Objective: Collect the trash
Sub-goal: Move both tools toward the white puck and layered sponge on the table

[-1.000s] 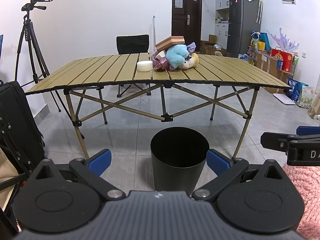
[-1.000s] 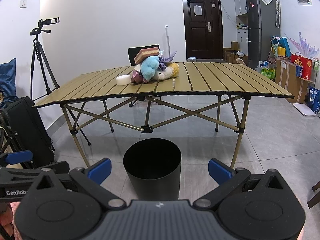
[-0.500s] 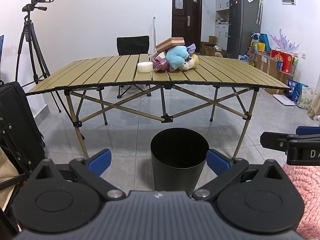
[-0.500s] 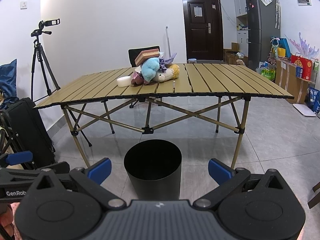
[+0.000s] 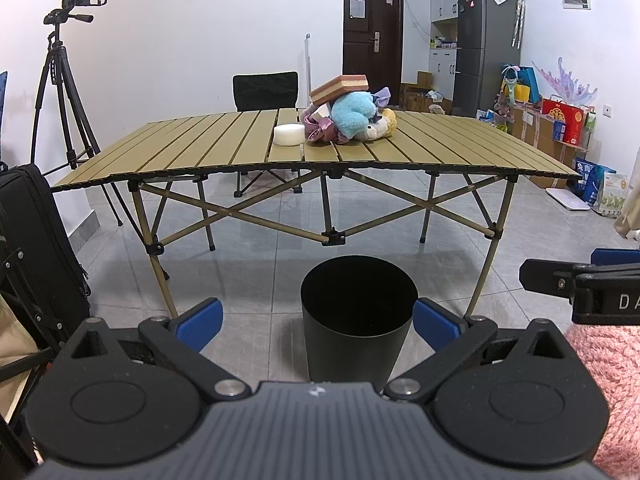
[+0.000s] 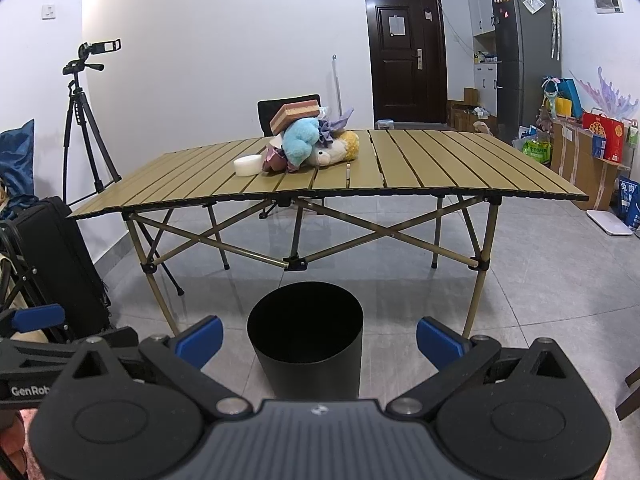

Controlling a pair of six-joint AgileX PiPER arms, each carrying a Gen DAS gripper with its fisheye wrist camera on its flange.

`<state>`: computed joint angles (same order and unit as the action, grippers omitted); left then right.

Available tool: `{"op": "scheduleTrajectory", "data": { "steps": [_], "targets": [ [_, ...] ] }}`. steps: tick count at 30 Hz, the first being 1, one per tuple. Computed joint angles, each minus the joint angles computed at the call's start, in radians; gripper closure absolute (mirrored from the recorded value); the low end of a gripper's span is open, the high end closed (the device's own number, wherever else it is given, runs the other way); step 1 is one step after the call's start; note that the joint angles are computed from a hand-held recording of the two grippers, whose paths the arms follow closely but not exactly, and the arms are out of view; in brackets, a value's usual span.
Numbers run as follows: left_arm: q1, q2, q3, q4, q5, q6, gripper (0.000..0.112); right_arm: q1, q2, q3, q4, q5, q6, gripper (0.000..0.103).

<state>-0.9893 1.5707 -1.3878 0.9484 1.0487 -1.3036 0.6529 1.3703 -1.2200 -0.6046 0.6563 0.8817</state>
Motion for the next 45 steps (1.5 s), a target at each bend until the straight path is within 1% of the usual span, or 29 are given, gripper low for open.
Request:
{"op": "scheduleTrajectory", "data": {
  "steps": [6, 15, 27, 31, 38, 45],
  "targets": [
    [-0.01, 0.006, -0.013, 0.019, 0.015, -0.007, 0.009, -0.02, 0.006, 0.002, 0.006, -0.028, -0.016, 0.0],
    [0.017, 0.035, -0.056, 0.039, 0.001, 0.007, 0.009, -0.068, 0.03, -0.013, 0.005, -0.09, -0.033, 0.0],
    [0.124, 0.144, -0.201, 0.019, -0.063, 0.109, 0.009, -0.17, 0.146, -0.118, 0.08, -0.172, -0.125, 0.0],
    [0.168, 0.192, -0.265, 0.011, -0.092, 0.148, 0.009, -0.202, 0.208, -0.187, 0.102, -0.186, -0.156, 0.0],
    [0.251, 0.302, -0.427, -0.025, -0.129, 0.235, 0.009, -0.245, 0.328, -0.332, 0.131, -0.198, -0.201, 0.0],
    [0.323, 0.443, -0.661, -0.072, -0.125, 0.329, 0.009, -0.285, 0.466, -0.523, 0.201, -0.187, -0.286, 0.0]
  ]
}}
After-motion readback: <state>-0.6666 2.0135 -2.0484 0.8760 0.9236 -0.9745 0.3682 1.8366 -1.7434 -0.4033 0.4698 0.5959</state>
